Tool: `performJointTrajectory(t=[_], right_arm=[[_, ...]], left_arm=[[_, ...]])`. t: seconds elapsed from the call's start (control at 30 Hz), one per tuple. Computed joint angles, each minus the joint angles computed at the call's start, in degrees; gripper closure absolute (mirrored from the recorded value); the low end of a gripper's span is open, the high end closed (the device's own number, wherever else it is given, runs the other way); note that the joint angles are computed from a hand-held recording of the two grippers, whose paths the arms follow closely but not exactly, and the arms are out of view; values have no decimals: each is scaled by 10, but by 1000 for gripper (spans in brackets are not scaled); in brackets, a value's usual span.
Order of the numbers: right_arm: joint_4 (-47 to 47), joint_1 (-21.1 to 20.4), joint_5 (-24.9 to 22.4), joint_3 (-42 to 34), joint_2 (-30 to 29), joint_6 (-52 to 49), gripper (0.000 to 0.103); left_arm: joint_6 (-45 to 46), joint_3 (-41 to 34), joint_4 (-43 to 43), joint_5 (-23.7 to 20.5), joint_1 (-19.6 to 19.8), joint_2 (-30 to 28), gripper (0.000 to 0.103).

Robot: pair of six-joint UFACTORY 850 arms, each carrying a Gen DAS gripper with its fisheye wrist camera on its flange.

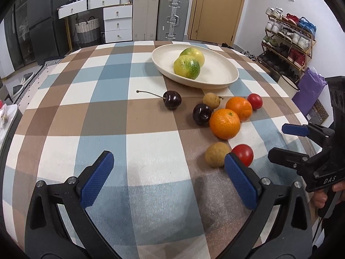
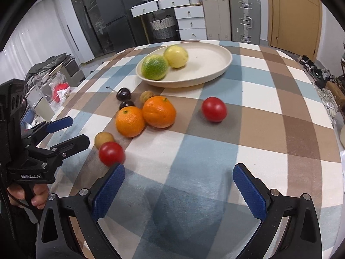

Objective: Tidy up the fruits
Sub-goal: 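Grasp the red tomato beside the oranges with the right tool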

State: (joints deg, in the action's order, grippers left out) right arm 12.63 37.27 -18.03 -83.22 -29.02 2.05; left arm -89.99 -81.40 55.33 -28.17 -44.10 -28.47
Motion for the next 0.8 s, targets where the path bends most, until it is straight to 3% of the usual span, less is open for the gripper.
performJointTrajectory(t=[0.63,0.8], right_arm=[[-26,36,-22,-59,-43,-31,2],[-6,38,-25,-69,-51,-64,10]], left_arm=[[-8,28,-27,10,2,13,1],[-13,36,-24,5,3,18,1]])
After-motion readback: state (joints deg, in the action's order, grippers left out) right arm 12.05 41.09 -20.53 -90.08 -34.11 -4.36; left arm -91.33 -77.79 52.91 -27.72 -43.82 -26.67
